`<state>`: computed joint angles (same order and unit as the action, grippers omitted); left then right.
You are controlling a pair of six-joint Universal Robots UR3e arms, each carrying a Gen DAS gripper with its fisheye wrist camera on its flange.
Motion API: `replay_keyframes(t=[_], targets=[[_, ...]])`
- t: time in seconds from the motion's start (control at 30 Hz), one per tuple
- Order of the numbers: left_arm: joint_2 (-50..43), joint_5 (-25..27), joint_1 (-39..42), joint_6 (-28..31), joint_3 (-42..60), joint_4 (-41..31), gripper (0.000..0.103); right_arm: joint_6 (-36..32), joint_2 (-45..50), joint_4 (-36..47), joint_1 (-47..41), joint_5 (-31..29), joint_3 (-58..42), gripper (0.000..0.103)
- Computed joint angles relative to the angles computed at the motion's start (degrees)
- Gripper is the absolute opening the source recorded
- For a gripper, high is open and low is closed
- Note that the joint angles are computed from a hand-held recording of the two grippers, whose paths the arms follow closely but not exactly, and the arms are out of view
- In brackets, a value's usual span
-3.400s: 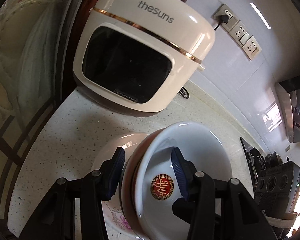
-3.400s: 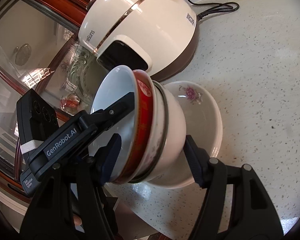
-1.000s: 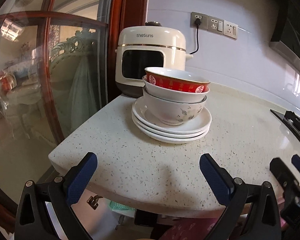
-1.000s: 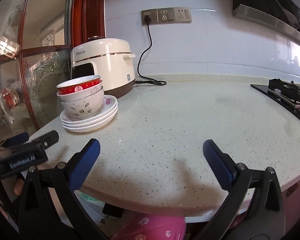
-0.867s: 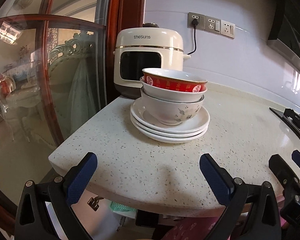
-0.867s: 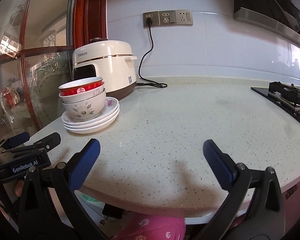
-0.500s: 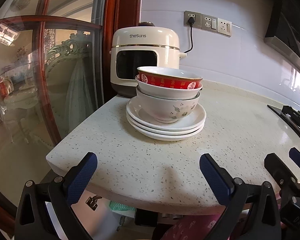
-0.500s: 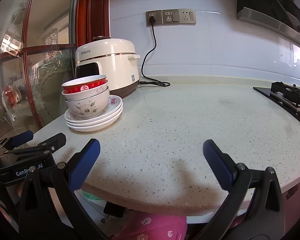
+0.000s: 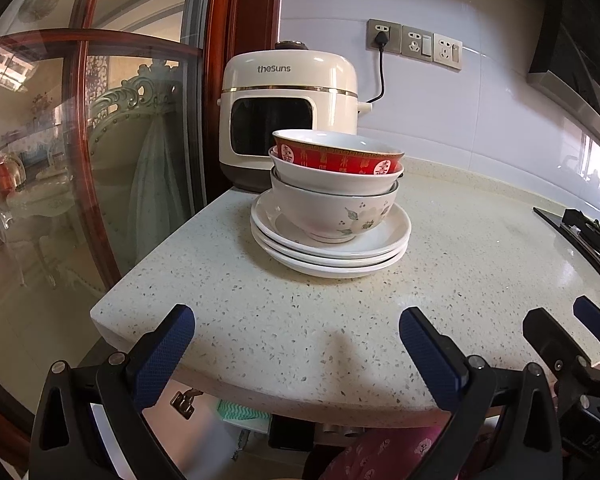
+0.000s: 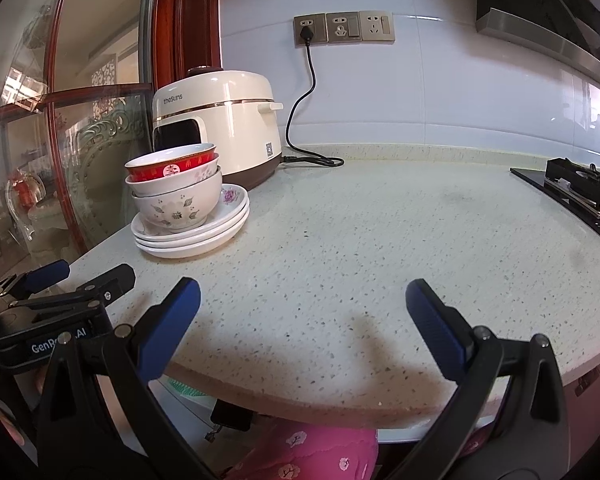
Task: Organize plates and bowls
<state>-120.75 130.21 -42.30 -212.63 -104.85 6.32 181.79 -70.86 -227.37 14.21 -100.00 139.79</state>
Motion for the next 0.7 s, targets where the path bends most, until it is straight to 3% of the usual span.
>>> replay_keyframes(t=[0.7], targets=[[0.15,-0.38,0.26,-0.93,-0.04,-1.0,0.103,0.21,0.28,1.83,0.52,0.2,-0.96,0.103]])
